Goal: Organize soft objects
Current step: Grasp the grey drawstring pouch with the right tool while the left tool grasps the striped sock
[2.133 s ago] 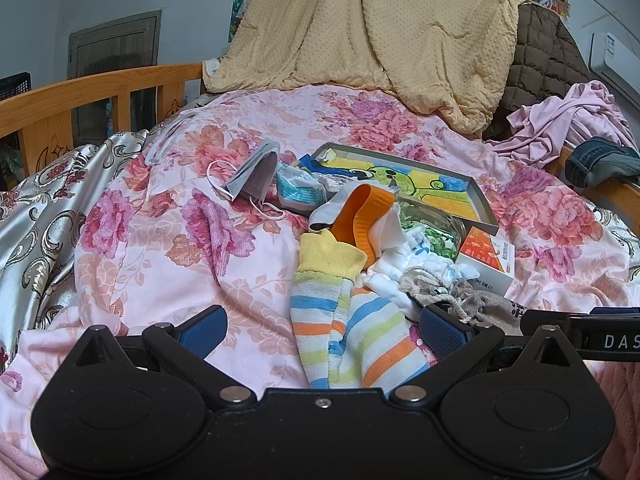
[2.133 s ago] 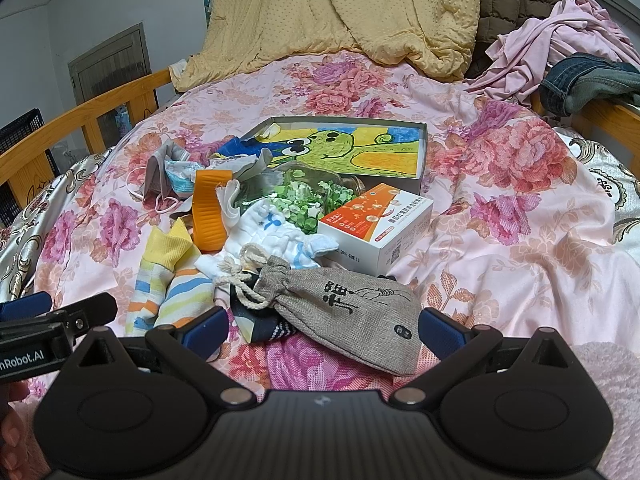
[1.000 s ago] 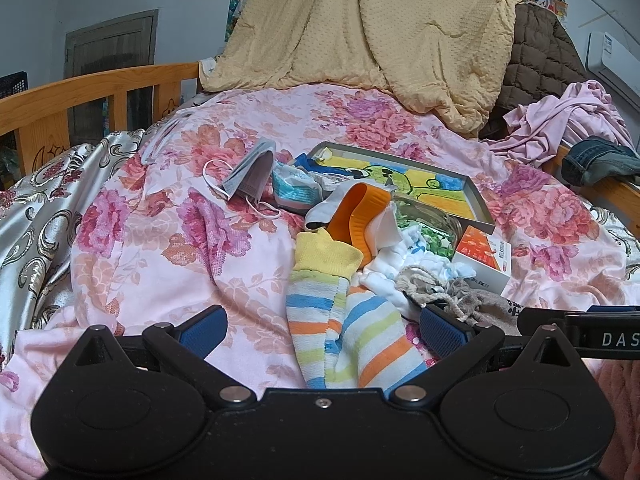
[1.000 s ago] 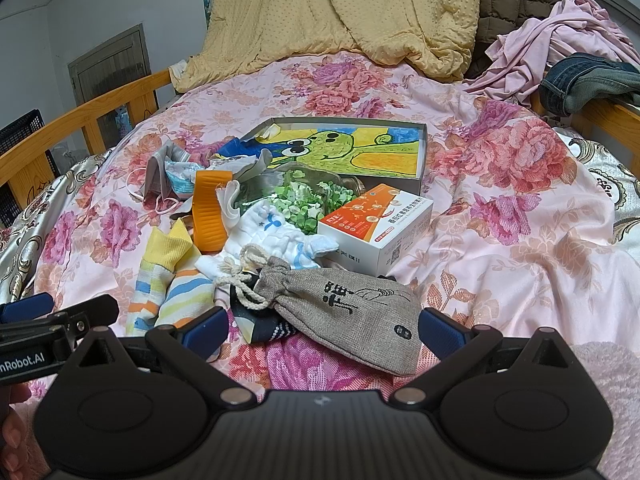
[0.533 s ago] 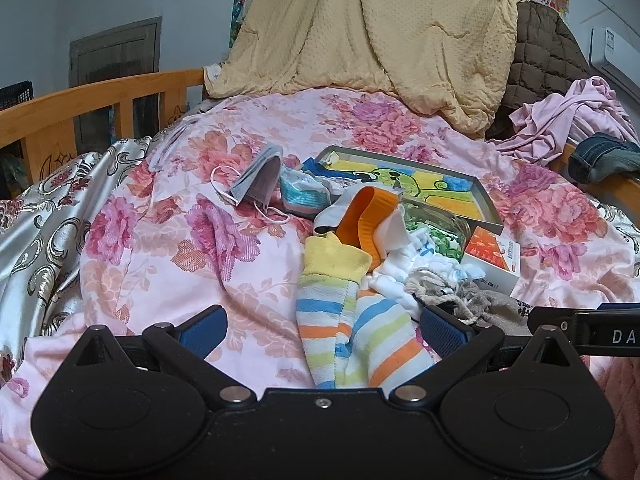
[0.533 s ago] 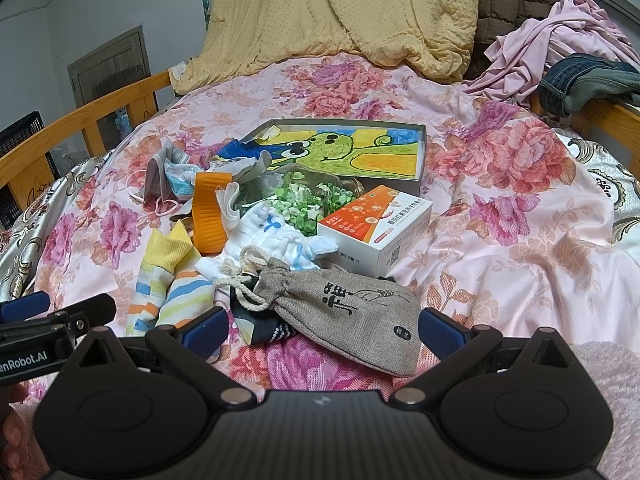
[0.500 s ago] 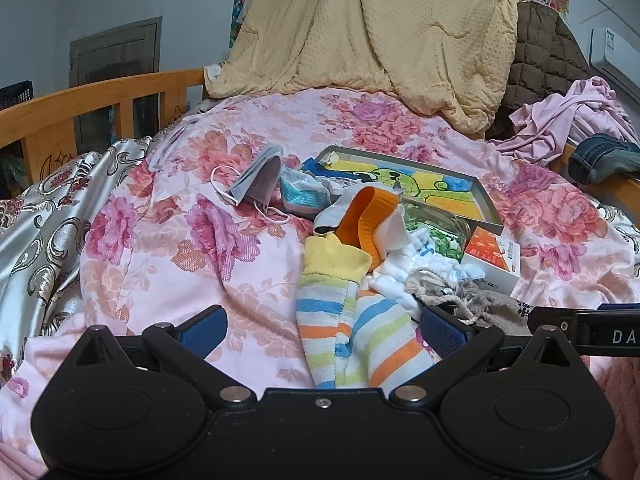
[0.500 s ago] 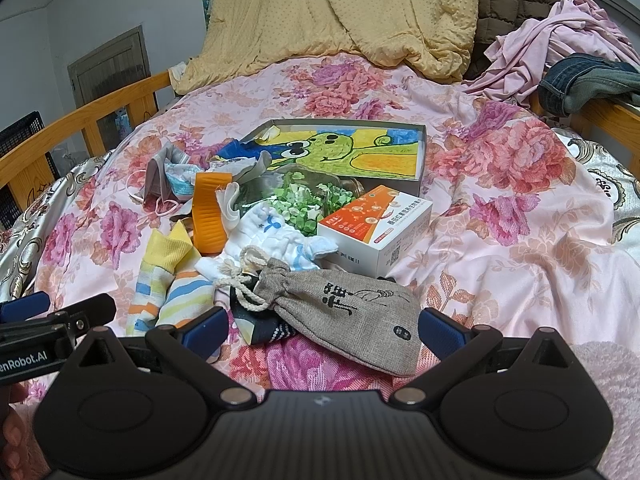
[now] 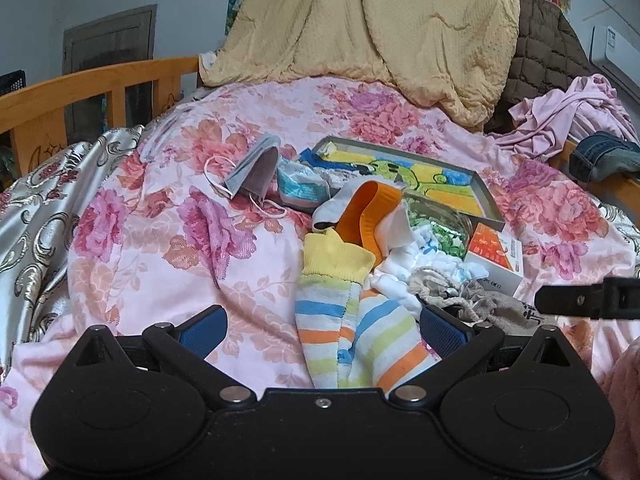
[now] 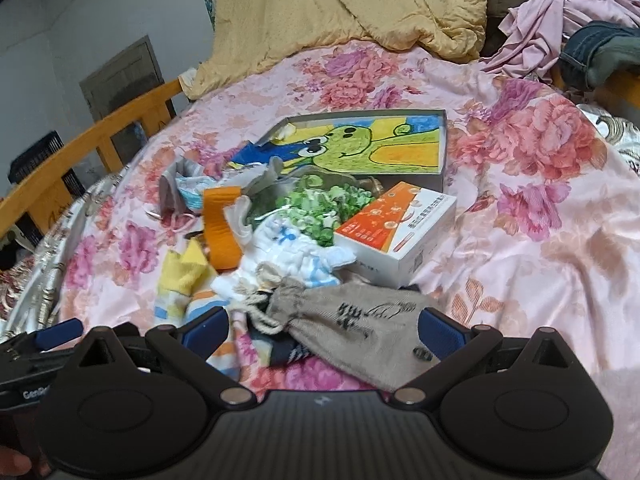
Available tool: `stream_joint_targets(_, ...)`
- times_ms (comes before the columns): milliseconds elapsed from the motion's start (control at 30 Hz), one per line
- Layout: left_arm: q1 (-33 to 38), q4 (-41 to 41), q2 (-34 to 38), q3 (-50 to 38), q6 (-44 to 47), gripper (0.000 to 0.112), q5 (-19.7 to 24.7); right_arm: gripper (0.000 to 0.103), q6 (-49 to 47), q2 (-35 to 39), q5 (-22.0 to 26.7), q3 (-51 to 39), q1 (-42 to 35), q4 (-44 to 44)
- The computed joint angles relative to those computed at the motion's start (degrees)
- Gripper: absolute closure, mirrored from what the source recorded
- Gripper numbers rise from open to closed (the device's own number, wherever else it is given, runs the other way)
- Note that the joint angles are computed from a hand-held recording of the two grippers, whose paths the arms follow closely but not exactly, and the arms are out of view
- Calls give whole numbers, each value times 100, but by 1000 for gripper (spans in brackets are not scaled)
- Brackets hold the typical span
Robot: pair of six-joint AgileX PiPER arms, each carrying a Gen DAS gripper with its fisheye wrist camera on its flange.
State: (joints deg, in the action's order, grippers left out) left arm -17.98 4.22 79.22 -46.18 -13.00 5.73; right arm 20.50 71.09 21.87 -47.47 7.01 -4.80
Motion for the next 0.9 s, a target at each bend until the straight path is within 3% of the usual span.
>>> stream_joint_targets(200,72,-1499,535,-439,1436,10,348,0,-1028,732,330,-580,-313,873)
stream_joint_targets(367,229,-3405,944,-707,3206,10,625,1,-1416,1204,549,-952,-325,1000)
stream_joint_targets(500,301,-3928,1252,-926,3647,13,915,7,-1442,1484,740,-1156,-272,926)
stream_joint_targets(700,521,-5264,1569,-1100,4830,29,1358,19,-1604,1751,696,-1253,-293,1107)
stream_joint_targets(900,575,-5963,1588,-1033,5379,59,1369,28,-1998,1732,502,-1141,-397,1625)
